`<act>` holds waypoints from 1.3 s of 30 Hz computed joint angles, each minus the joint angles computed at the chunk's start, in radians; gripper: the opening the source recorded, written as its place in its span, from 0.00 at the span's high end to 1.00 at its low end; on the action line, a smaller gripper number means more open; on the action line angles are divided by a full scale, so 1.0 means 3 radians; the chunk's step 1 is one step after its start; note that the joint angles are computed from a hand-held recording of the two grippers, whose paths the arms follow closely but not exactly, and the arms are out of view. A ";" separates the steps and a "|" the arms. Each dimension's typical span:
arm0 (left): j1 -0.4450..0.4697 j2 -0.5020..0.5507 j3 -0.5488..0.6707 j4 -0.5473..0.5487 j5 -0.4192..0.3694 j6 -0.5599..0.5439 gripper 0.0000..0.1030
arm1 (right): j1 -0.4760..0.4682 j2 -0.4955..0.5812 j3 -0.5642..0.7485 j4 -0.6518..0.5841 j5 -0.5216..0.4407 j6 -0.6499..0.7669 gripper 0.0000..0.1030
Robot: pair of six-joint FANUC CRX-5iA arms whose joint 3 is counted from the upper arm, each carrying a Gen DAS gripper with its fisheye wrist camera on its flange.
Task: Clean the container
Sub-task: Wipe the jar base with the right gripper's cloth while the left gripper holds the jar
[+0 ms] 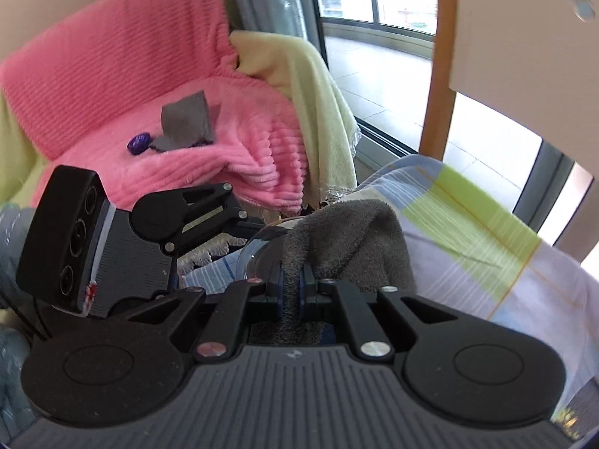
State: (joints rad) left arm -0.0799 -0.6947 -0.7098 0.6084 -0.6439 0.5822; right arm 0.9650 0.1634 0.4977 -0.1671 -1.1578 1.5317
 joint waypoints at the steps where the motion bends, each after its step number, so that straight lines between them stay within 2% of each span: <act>1: 0.0017 0.0030 -0.0042 0.0090 0.0059 -0.0106 0.14 | 0.0000 0.0002 -0.0004 -0.0005 0.0021 0.0033 0.96; 4: -0.0020 0.0031 -0.0049 0.0066 0.0103 -0.0082 0.15 | -0.0028 -0.0030 -0.0097 -0.0068 0.0194 0.0061 0.96; 10: -0.0240 0.0152 0.0026 -0.0306 0.0359 0.0169 0.14 | -0.0008 -0.0111 -0.0399 -0.0089 0.0773 0.0026 0.96; 15: -0.0256 0.0167 0.0052 -0.0390 0.0375 0.0303 0.14 | -0.0088 -0.0308 -0.0745 -0.0316 0.1228 -0.0310 0.96; 18: -0.0268 0.0173 0.0060 -0.0399 0.0377 0.0334 0.13 | -0.0151 -0.0378 -0.0692 -0.0442 0.1153 -0.0234 0.93; 25: -0.0252 0.0234 0.0052 -0.0291 0.0409 0.0260 0.13 | -0.0315 -0.0228 -0.0084 -0.0740 0.0204 0.0126 0.93; 29: -0.0260 0.0250 0.0055 -0.0286 0.0420 0.0264 0.13 | -0.0253 -0.0092 0.0045 -0.0669 -0.0058 0.0125 0.94; 34: -0.0271 0.0256 0.0037 -0.0236 0.0446 0.0216 0.13 | -0.0242 -0.0089 -0.0088 -0.0796 0.0184 0.0187 0.94; 39: -0.0325 0.0293 0.0083 -0.0396 0.0489 0.0330 0.13 | -0.0121 -0.0214 -0.0426 -0.0684 0.0706 0.0214 0.94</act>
State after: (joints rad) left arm -0.1775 -0.6069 -0.6850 0.4897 -0.4972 0.6812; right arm 0.9287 0.0990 0.3699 -0.3724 -0.9458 1.5960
